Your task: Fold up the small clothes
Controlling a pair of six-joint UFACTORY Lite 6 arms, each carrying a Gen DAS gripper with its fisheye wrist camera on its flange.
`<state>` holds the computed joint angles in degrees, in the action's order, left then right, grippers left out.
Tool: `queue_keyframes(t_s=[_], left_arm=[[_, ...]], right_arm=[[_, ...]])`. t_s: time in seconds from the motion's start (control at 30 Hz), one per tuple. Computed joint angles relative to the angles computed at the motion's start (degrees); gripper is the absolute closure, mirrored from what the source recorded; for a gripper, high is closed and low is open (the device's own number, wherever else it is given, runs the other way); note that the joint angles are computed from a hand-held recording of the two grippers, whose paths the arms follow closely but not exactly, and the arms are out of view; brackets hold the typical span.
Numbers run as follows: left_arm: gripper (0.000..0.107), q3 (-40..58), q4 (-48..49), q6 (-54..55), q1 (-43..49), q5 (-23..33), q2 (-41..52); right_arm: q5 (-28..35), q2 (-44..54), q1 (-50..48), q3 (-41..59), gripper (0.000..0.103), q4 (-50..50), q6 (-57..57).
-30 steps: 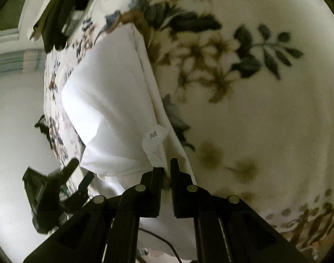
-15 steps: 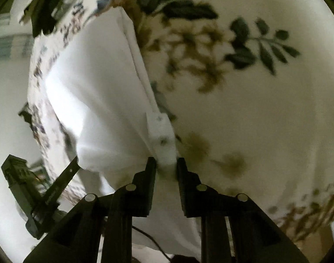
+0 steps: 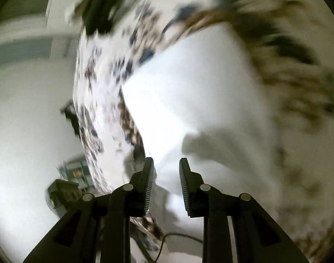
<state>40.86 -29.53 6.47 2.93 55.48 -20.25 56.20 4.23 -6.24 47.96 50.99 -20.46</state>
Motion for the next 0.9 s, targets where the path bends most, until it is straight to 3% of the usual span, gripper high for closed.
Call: queue_keyframes(t_s=[0.07, 0.13, 0.23, 0.33, 0.43, 0.53, 0.6, 0.63, 0.67, 0.7, 0.73, 0.77, 0.9], left_arm=[[0.051, -0.3, 1.0, -0.2, 0.0, -0.1, -0.3], [0.051, 1.1, 1.3, 0.2, -0.4, 0.0, 0.6], [0.051, 3.4, -0.8, 1.7, -2.1, -1.5, 3.8], [0.051, 8.7, -5.5, 4.9, -4.3, -3.2, 10.5], [0.051, 15.1, -7.5, 7.0, -8.1, -6.5, 19.0], [0.051, 23.4, -8.2, 9.3, -11.9, -9.2, 29.8], [0.063, 26.2, -8.0, 10.6, -13.4, -11.8, 33.3], [0.088, 27.2, -7.6, 11.2, -13.8, -12.6, 34.3], [0.098, 28.6, -5.9, 10.5, -14.3, -13.0, 35.4], [0.099, 29.1, -6.1, 11.5, -14.0, -12.9, 35.7], [0.101, 29.9, -6.7, 12.5, -13.6, -12.6, 36.1], [0.101, 30.5, -6.4, 13.1, -13.2, -12.9, 36.1], [0.098, 35.3, -8.6, 15.0, -10.5, -8.4, 40.0]], right_arm=[[-2.6, 1.2, 6.1, -1.9, 0.077, -4.6, 3.0], [-1.3, -2.7, 6.1, -7.1, 0.077, -3.4, 0.5], [5.6, -10.6, -3.5, -12.6, 0.077, -0.8, -2.8], [9.8, -15.5, -16.1, -11.4, 0.059, -3.5, -3.9], [8.9, -9.7, -25.4, -4.2, 0.052, -5.5, -4.6], [5.7, -0.5, -26.4, 1.9, 0.052, -3.7, -5.7], [4.5, 7.6, -24.2, 7.7, 0.052, -2.5, -6.3], [3.7, 9.7, -22.4, 9.0, 0.052, -2.4, -6.3], [3.2, 11.3, -21.0, 9.9, 0.052, -2.4, -6.6], [2.5, 12.2, -19.5, 10.3, 0.053, -2.2, -7.0], [1.9, 13.3, -18.3, 11.5, 0.081, -1.2, -7.9], [1.8, 13.4, -17.7, 12.5, 0.094, -2.1, -8.3], [-4.4, 14.1, -12.3, 14.8, 0.095, -5.2, -5.8]])
